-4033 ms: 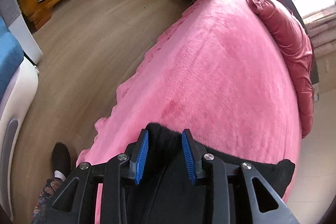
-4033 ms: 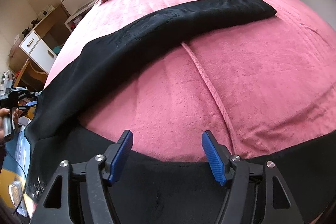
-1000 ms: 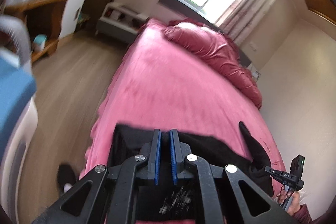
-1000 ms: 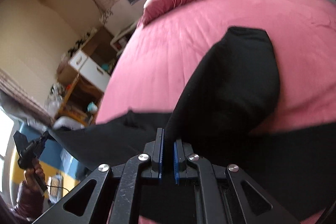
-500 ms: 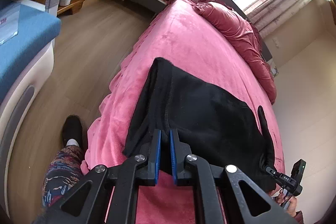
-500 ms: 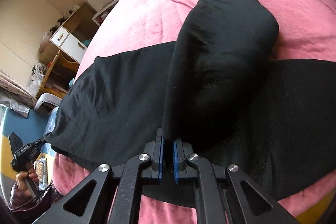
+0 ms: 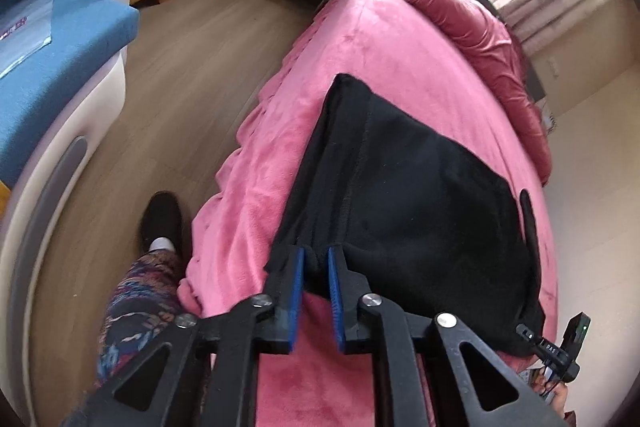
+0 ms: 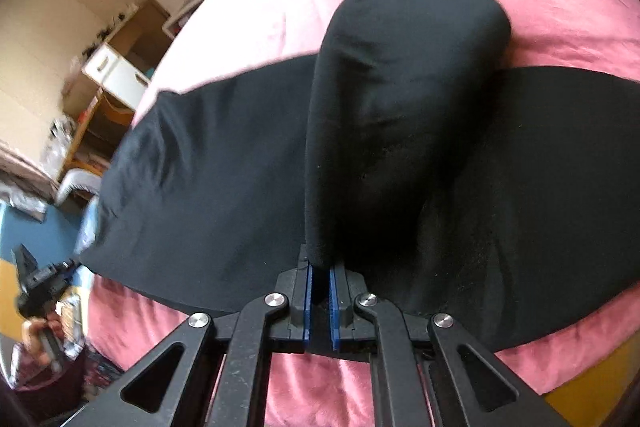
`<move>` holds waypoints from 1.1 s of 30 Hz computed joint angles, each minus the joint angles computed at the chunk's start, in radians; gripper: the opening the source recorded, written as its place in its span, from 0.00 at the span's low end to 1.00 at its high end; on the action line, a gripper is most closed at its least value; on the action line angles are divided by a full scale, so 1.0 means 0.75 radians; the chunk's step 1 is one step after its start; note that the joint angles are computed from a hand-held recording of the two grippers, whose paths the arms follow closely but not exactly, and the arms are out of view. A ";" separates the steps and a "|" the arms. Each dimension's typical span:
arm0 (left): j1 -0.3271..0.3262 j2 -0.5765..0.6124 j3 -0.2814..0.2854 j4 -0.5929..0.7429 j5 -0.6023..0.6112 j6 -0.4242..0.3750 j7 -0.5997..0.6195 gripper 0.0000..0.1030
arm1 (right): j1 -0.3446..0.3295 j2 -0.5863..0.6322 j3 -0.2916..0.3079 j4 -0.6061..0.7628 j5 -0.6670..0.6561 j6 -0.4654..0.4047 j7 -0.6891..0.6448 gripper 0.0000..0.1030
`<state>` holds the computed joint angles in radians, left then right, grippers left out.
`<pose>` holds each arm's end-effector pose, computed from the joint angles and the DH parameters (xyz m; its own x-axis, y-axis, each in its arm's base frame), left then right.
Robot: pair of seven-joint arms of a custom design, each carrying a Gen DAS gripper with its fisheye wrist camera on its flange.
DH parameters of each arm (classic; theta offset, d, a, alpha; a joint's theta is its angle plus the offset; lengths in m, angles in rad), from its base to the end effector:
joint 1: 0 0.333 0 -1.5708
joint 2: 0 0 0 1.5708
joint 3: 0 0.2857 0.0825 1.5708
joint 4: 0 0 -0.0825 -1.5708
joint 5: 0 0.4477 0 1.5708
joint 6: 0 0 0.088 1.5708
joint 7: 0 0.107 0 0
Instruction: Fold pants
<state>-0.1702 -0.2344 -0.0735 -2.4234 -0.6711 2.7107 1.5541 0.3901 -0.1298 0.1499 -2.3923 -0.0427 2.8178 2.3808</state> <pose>0.5408 -0.1116 0.3827 0.1752 -0.8488 0.4988 -0.8621 -0.3769 -0.3386 0.4909 0.2965 0.3595 -0.1403 -0.9285 -0.3439 -0.8730 0.2798 -0.3994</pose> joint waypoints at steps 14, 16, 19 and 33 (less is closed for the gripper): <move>-0.155 -0.074 0.050 0.051 0.212 0.155 -0.023 0.22 | -0.030 -0.124 0.014 -0.063 -0.015 -0.090 -0.026 0.43; -0.215 0.005 0.051 0.133 0.119 0.124 0.149 0.23 | -0.059 -0.182 0.032 -0.074 -0.096 -0.131 0.019 0.43; -0.233 0.141 -0.004 0.266 0.061 0.038 0.310 0.23 | -0.125 -0.221 0.065 -0.037 -0.253 -0.212 0.101 0.43; -0.107 0.371 -0.212 0.471 0.070 -0.182 0.430 0.23 | -0.095 0.582 -0.114 0.970 -0.462 -0.578 0.118 0.43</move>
